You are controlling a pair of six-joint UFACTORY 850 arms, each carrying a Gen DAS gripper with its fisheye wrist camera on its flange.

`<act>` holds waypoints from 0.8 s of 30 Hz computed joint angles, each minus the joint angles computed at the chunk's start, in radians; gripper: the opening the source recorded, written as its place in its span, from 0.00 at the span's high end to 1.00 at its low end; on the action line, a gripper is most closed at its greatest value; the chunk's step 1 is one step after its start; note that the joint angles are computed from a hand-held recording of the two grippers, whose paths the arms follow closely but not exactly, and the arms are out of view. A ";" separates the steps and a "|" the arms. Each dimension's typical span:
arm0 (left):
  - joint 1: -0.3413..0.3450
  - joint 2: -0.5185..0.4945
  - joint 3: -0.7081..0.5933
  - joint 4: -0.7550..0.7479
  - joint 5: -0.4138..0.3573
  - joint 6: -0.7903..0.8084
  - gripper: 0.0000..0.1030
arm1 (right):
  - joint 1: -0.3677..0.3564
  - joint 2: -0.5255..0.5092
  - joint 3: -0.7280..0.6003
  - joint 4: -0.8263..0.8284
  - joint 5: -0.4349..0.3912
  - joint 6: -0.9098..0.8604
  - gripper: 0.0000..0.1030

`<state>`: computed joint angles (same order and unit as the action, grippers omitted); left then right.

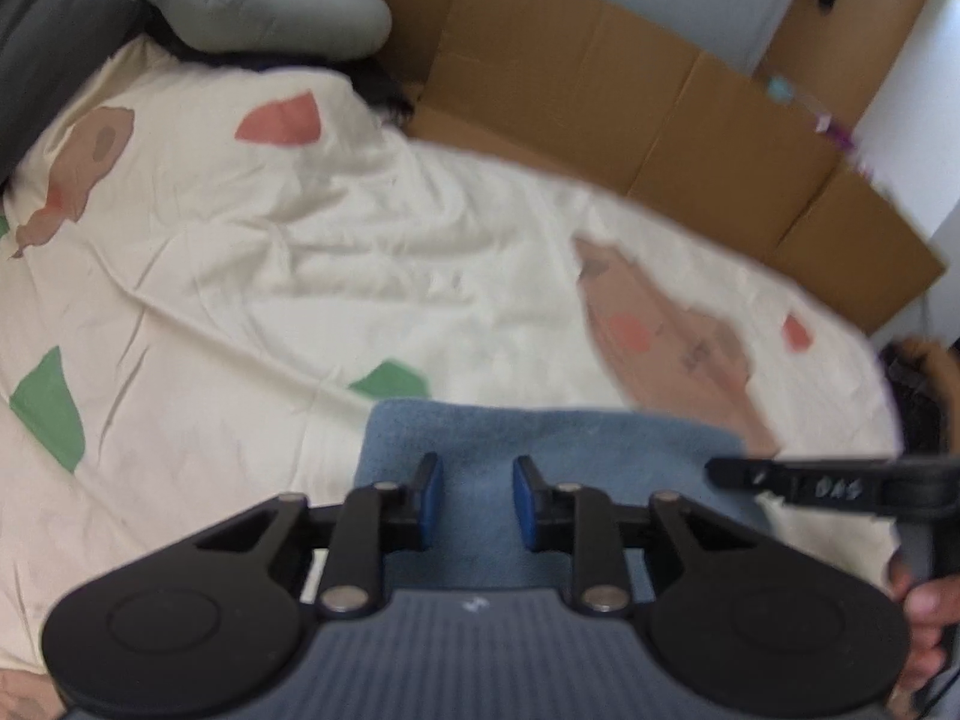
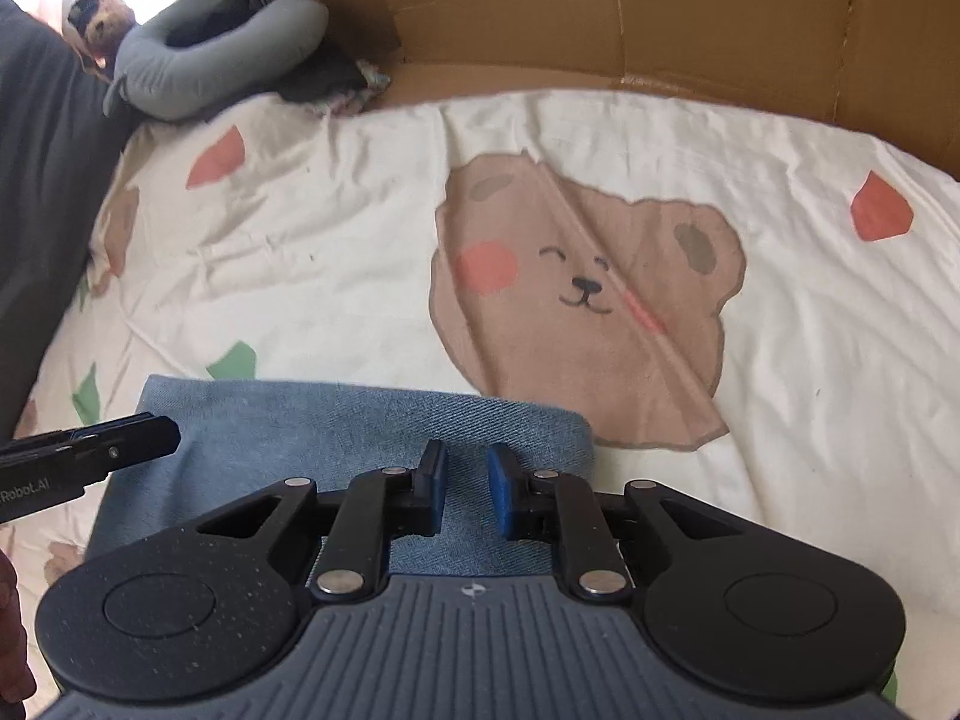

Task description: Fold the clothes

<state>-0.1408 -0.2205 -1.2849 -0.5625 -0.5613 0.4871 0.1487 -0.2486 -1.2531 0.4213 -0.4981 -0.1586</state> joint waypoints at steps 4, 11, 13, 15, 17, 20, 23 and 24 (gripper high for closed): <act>-0.001 -0.036 -0.034 0.016 -0.020 -0.046 0.72 | 0.002 -0.018 -0.002 -0.002 0.000 0.024 0.79; -0.011 -0.017 -0.049 0.041 -0.057 -0.066 0.73 | -0.009 -0.026 -0.030 0.005 -0.067 -0.012 0.79; -0.005 0.006 -0.031 0.010 -0.071 -0.039 0.73 | -0.008 -0.014 -0.028 -0.014 -0.096 -0.017 0.79; 0.000 0.030 -0.010 -0.005 -0.082 -0.016 0.73 | 0.000 0.006 -0.018 -0.045 -0.113 -0.019 0.79; 0.002 0.055 0.013 -0.004 -0.094 -0.006 0.73 | 0.002 0.027 0.000 -0.042 -0.127 -0.026 0.78; 0.005 0.092 0.052 0.000 -0.108 -0.003 0.73 | -0.001 0.068 0.040 -0.019 -0.140 -0.025 0.79; 0.010 0.129 0.090 0.003 -0.120 -0.006 0.73 | 0.002 0.115 0.086 -0.008 -0.153 -0.020 0.79; 0.011 0.140 0.100 0.005 -0.123 -0.007 0.73 | 0.005 0.132 0.103 -0.004 -0.157 -0.018 0.79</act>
<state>-0.1300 -0.0803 -1.1845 -0.5572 -0.6846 0.4802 0.1537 -0.1169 -1.1496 0.4170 -0.6555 -0.1765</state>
